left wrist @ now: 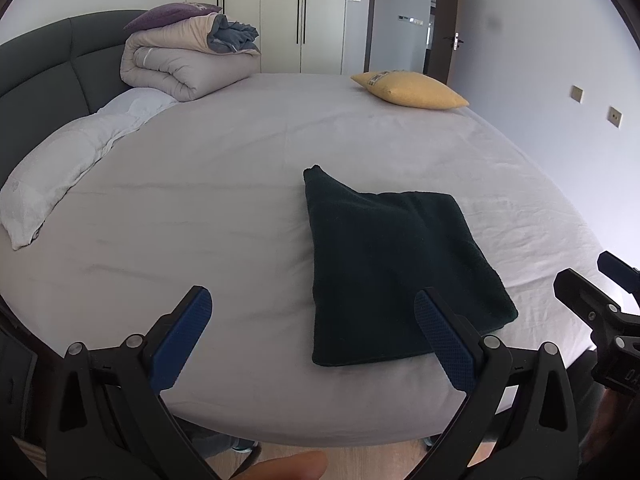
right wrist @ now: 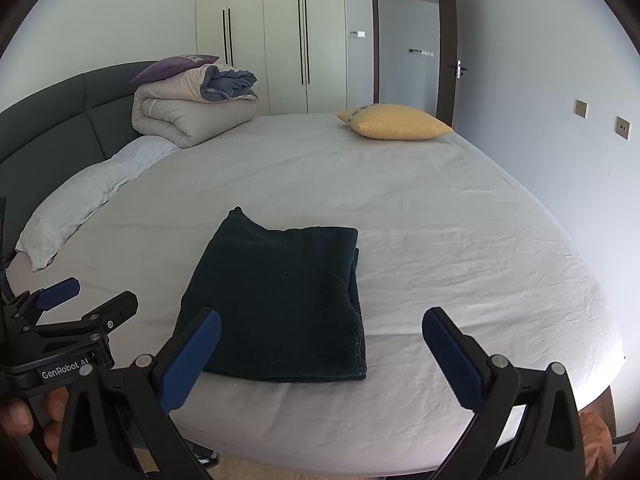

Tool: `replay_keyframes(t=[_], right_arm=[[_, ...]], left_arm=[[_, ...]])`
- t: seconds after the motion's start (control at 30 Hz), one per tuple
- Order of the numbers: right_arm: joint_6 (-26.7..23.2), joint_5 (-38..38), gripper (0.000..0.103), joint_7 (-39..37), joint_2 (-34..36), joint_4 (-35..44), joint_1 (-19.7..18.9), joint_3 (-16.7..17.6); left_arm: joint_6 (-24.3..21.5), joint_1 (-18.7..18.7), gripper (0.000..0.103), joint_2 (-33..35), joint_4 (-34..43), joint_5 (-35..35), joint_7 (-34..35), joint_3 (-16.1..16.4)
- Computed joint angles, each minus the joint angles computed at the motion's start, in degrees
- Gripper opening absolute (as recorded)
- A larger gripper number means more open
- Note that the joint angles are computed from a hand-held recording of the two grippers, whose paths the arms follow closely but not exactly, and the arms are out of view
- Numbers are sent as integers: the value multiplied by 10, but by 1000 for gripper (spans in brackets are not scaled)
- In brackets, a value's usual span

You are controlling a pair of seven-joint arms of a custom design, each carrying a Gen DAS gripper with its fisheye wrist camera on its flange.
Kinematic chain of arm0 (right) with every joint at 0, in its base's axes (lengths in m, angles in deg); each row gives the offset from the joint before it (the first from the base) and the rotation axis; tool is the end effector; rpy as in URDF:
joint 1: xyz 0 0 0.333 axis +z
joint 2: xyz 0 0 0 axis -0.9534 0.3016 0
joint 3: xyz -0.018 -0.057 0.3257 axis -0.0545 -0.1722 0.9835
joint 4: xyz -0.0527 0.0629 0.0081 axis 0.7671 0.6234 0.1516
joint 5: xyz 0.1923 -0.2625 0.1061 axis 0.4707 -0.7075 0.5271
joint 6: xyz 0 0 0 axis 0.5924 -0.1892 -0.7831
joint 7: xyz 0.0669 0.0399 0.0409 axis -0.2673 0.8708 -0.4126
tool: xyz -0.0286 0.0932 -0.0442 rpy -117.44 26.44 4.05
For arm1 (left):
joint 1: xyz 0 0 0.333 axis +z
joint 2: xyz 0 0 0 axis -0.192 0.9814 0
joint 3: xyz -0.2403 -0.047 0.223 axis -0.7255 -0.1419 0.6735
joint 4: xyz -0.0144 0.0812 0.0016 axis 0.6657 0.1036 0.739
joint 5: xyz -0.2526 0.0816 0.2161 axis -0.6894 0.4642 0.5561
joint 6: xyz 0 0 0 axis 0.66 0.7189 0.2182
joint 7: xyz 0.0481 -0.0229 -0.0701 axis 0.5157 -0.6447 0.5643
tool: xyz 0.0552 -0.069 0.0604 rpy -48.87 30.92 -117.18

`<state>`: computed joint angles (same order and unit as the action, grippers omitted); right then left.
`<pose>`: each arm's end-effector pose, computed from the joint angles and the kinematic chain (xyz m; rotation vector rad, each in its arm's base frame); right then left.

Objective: Fold small clothes

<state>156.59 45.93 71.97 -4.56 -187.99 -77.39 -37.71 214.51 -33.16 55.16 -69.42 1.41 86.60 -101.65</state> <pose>0.4305 0.1658 0.5576 -1.7067 1.5973 -0.7693 0.4838 -0.3412 0.5511 -1.7849 1.6990 -0.7846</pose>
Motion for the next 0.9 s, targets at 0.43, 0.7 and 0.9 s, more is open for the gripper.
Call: replay_keyframes(t=[0.43, 0.7, 0.9], right_arm=[[-4, 1, 103, -2, 3, 0, 8, -7], [-5, 2, 103, -3, 3, -1, 12, -10], [-6, 2, 103, -2, 3, -2, 12, -10]], left_arm=[[2, 0, 103, 7, 1, -2, 1, 3], [4, 1, 103, 8, 0, -6, 4, 4], [8, 4, 103, 10, -2, -11, 8, 6]])
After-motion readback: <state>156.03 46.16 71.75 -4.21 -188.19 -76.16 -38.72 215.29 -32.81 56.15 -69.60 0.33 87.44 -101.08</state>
